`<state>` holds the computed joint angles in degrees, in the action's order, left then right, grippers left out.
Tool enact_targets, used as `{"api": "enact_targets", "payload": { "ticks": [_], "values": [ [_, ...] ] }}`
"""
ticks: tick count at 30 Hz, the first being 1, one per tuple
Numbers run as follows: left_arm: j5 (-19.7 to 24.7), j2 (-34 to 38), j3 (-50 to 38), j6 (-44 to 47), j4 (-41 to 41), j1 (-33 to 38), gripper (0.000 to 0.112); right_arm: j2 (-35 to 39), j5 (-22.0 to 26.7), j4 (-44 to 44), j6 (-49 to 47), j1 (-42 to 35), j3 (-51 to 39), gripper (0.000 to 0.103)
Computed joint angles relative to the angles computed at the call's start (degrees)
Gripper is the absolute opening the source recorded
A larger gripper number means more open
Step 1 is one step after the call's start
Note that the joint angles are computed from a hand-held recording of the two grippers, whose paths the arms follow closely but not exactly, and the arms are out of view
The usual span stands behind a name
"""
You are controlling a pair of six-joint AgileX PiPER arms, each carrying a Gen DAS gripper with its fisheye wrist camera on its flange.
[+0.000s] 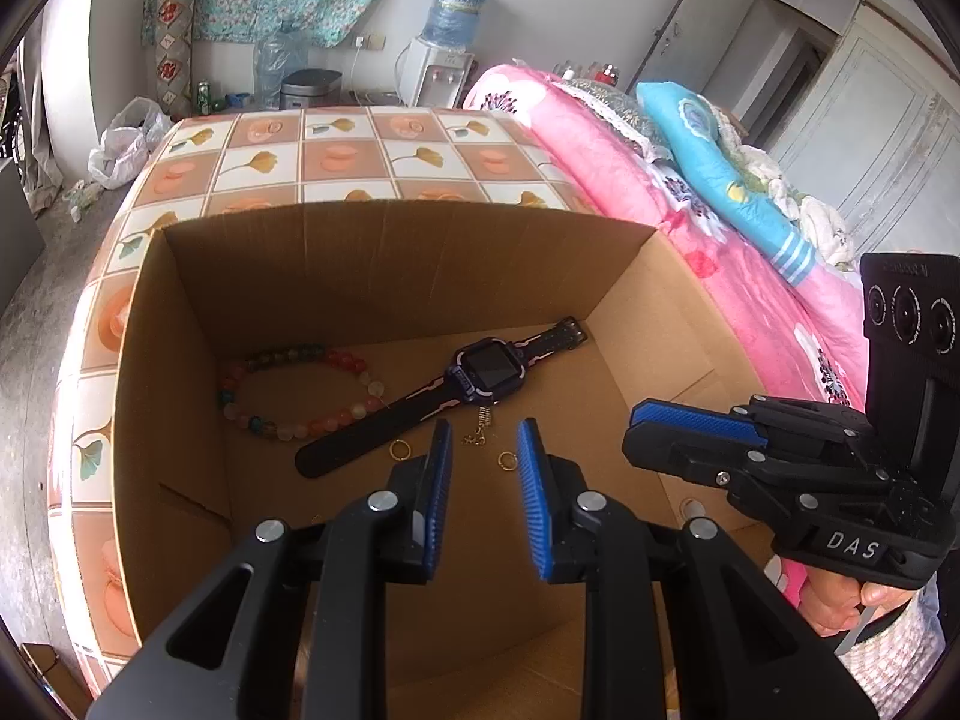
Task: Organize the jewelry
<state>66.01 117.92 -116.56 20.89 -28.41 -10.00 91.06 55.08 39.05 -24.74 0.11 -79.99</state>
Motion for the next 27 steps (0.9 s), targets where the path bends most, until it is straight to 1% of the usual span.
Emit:
{"api": "enact_targets", "payload": {
  "ticks": [3, 5, 8, 10, 11, 13, 14, 16, 17, 20, 22, 23, 24, 26, 27],
  "values": [
    [-3.60, -5.04, 6.51, 3.43, -1.72, 0.40, 0.022, -3.68, -1.19, 1.47, -1.75, -0.54, 2.89, 0.015],
    [-7.20, -9.96, 13.10, 7.11, -3.24, 0.89, 0.022, -7.40, -2.00, 4.14, -4.83, -1.46, 6.31, 0.015],
    [-12.71, -19.03, 25.31, 15.97, -8.50, 2.52, 0.022, -14.75, -3.62, 9.95, -12.24, -3.22, 13.84, 0.015],
    [-15.06, -24.70, 32.79, 22.03, -12.01, 3.77, 0.022, -20.45, -4.41, 12.64, -16.63, -4.16, 19.41, 0.015],
    [-16.03, -27.30, 36.29, 25.01, -13.53, 4.33, 0.022, -22.64, -3.98, 14.46, -18.91, -4.91, 21.84, 0.015],
    [-17.05, -32.12, 42.59, 30.43, -16.34, 5.80, 0.022, -26.65, -2.12, 17.76, -22.73, -6.89, 26.76, 0.015],
    [-16.72, -34.15, 45.54, 33.11, -18.33, 6.85, 0.022, -28.27, -1.73, 18.35, -23.64, -7.37, 28.84, 0.015],
    [-14.50, -36.43, 49.67, 36.41, -21.28, 8.90, 0.022, -31.34, -2.49, 18.00, -23.71, -7.37, 33.24, 0.015],
    [-14.34, -37.59, 52.18, 37.61, -22.00, 9.35, 0.022, -32.05, -2.32, 18.30, -23.66, -7.27, 35.00, 0.015],
    [-17.21, -39.92, 59.17, 40.39, -22.52, 8.91, 0.022, -32.57, -3.29, 18.06, -22.13, -5.99, 40.10, 0.015],
    [-19.07, -39.22, 62.42, 40.18, -22.71, 7.89, 0.022, -31.70, -6.72, 15.95, -18.70, -2.30, 42.48, 0.015],
    [-20.70, -38.80, 63.91, 40.43, -22.82, 7.04, 0.022, -31.24, -8.53, 15.20, -17.45, -0.28, 43.37, 0.015],
    [-23.29, -38.28, 65.32, 40.40, -22.76, 5.69, 0.022, -30.63, -11.59, 13.31, -15.05, 2.84, 44.11, 0.015],
    [-27.79, -37.02, 67.38, 40.45, -22.51, 2.97, 0.022, -29.94, -19.04, 5.78, -6.90, 9.70, 44.82, 0.015],
    [-29.95, -36.46, 68.12, 40.99, -22.75, 1.68, 0.022, -29.35, -21.03, 3.64, -4.31, 11.56, 44.99, 0.015]
  ]
}}
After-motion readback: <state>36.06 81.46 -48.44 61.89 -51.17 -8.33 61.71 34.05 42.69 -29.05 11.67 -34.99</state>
